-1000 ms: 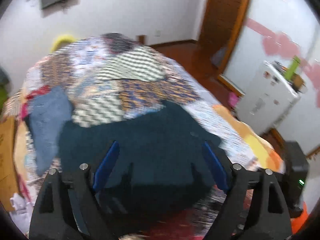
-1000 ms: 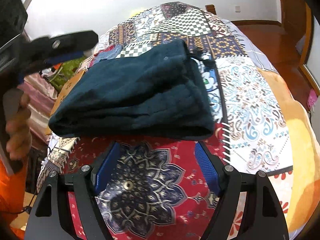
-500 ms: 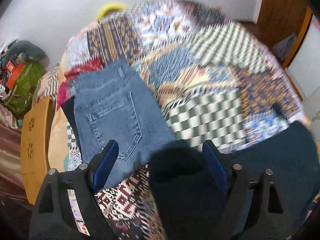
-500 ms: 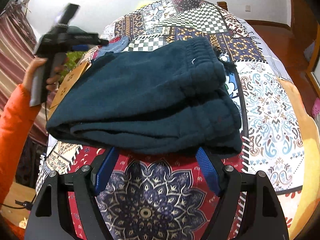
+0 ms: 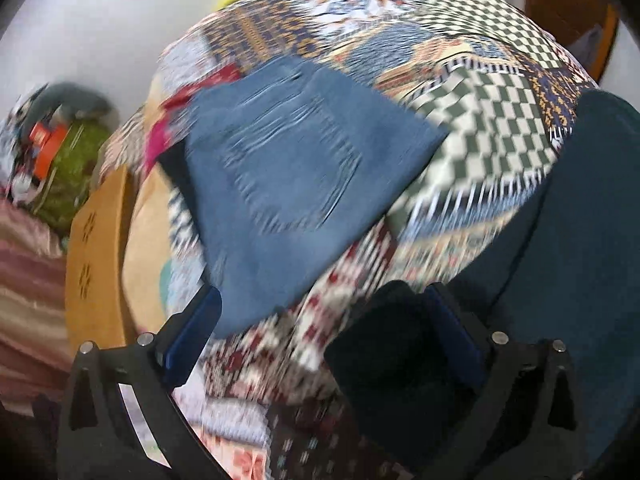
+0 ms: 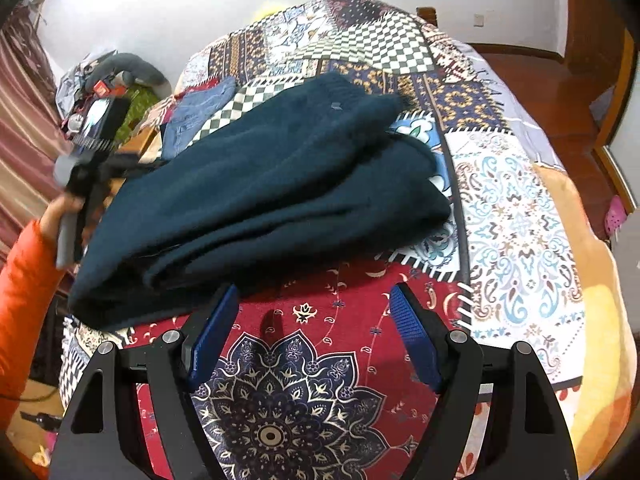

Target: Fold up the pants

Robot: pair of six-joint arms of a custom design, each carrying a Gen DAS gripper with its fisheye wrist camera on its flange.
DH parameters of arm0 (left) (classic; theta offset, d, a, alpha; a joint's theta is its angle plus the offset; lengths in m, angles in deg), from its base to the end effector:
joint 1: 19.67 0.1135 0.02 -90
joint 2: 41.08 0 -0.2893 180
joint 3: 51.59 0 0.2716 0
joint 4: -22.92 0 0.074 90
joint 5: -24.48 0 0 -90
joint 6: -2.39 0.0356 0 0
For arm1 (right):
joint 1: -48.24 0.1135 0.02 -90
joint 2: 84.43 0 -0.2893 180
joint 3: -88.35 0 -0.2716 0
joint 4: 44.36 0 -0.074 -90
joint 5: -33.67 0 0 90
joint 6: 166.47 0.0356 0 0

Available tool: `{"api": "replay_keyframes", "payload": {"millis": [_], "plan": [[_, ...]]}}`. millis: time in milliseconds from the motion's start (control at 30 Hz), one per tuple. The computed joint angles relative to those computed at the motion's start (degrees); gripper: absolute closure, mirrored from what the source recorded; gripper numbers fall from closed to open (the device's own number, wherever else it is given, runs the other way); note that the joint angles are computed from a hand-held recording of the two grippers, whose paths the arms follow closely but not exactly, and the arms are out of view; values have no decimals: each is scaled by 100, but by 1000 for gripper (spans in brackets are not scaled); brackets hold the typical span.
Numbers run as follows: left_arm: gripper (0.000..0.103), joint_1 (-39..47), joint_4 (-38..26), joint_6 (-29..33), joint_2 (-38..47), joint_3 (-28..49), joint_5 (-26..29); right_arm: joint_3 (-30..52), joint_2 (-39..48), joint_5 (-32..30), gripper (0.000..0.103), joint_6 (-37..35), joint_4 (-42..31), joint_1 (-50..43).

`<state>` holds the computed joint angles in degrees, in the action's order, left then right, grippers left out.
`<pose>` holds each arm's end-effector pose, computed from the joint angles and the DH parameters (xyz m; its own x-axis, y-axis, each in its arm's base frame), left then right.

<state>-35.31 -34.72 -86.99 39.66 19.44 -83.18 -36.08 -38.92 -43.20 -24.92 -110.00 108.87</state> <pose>0.2752 -0.0658 0.2536 -0.8871 0.2591 -0.3820 0.1540 0.9463 0.2841 0.0787 0.1234 0.2777 -0.8669 0.0147 -0.4982 -0.1717 0.9296 0.3262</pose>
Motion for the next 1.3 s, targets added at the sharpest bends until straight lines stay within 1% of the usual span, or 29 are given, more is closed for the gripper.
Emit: {"api": "replay_keyframes", "payload": {"millis": [67,133,267,333,467,533,633,667,767,833,867,900,967,1033,1100,1200,1300], "plan": [[0,80,-149,-107,-474,-312,-13,108,-42,207,28,115,-145,161],[0,235,-378,-186,-914,-557,99,190,-60,340,28,201,-233,284],[0,661,-1037,-176,-1870,-984,539,421,-65,776,28,555,-459,858],[0,664,-1350,-225,-2295,-1105,638,510,-23,913,28,652,-468,1076],[0,328,-2003,-555,-3230,-1309,824,665,140,1125,28,751,-358,1491],[0,228,-2192,-710,-3472,-1314,947,779,289,1225,28,764,-310,1693],[1,-242,-2487,-1266,-3671,-1246,1017,880,448,1304,28,687,-184,1873],[1,-608,-2551,-1577,-3706,-1204,939,919,508,1367,28,706,-174,1974],[1,-1374,-2532,-2174,-3652,-1128,748,987,637,1479,28,768,-202,2191],[2,-1948,-2598,-2600,-3624,-1035,340,934,667,1450,28,745,-143,2210],[2,-2343,-2701,-2902,-3675,-959,-13,871,654,1402,28,712,-73,2179],[2,-2571,-2801,-3088,-3750,-909,-198,804,650,1331,28,721,-23,2126],[2,-2662,-2936,-3273,-3917,-856,-270,689,658,1189,28,791,25,2013],[2,-2360,-2965,-3087,-4135,-907,-7,558,637,1096,28,800,97,1942],[2,-2306,-2979,-3012,-4264,-1032,29,417,562,1030,28,783,219,1909],[1,-2200,-2870,-2973,-4481,-1290,139,291,466,1153,29,839,290,2004],[1,-1962,-2816,-2765,-4726,-1409,330,270,393,1346,33,958,150,2206]]}}
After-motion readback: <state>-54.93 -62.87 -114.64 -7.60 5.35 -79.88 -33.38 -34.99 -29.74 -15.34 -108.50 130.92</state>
